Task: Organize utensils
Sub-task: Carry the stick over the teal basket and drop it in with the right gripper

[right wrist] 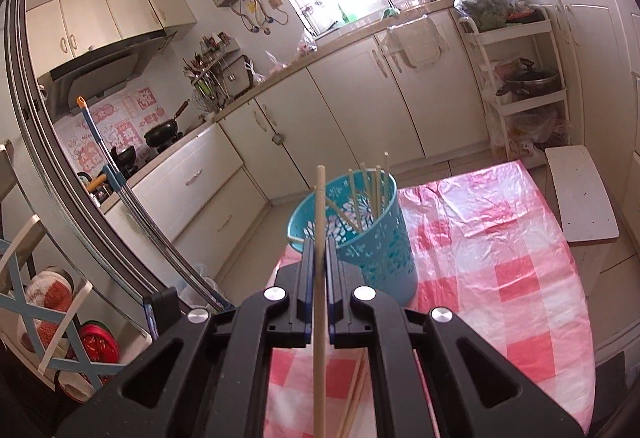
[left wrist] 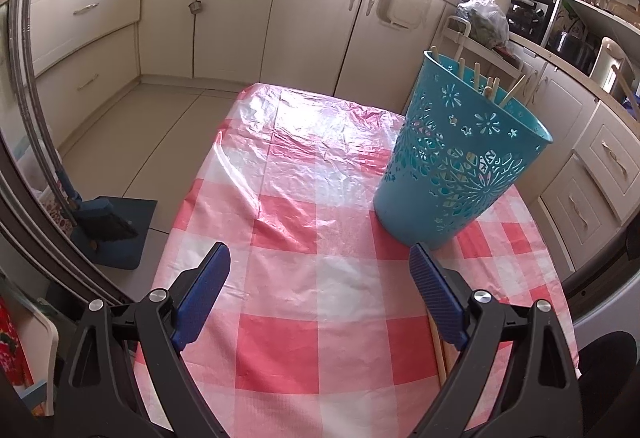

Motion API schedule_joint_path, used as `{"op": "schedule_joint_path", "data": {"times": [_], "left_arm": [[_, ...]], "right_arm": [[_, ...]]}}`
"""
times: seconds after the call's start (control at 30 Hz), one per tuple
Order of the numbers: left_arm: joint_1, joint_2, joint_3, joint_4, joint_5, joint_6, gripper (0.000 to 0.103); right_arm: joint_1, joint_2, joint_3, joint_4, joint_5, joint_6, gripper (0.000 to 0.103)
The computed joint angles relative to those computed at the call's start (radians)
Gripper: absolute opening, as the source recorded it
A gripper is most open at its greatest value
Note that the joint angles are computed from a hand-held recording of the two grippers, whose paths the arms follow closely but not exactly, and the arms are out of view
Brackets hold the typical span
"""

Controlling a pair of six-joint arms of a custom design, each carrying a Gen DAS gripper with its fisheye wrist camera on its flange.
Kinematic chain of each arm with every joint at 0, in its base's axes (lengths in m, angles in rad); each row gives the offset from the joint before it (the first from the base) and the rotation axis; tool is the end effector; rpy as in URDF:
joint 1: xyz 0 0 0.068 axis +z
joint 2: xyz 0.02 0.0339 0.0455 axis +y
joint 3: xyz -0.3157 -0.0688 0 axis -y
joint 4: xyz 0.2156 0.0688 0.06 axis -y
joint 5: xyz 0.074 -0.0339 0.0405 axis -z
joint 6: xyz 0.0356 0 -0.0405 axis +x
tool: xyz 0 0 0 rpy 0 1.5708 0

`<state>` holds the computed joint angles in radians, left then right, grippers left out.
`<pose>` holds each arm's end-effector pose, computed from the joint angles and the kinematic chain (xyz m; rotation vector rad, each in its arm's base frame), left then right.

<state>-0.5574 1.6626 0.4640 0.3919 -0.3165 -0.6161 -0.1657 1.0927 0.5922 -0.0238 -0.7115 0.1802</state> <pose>0.2247 -0.1270 0.1710 -0.2179 2.3262 -0.2088 0.1815 -0.0068 0.2924 -0.0779 2.0369 0.7489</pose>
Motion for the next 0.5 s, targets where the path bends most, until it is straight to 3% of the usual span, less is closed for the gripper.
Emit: {"op": "schedule_joint_path", "data": {"times": [0.23,0.5], "left_arm": [[0.010,0.007,0.003,-0.003,0.021,-0.015,0.087],[0.009,0.010,0.011,-0.001,0.022,-0.013,0.087]], "right_arm": [[0.082,0.063,0.055,0.137,0.075,0.103,0.006],[0.210,0.235,0.128,0.414,0.286,0.203,0.006]]}}
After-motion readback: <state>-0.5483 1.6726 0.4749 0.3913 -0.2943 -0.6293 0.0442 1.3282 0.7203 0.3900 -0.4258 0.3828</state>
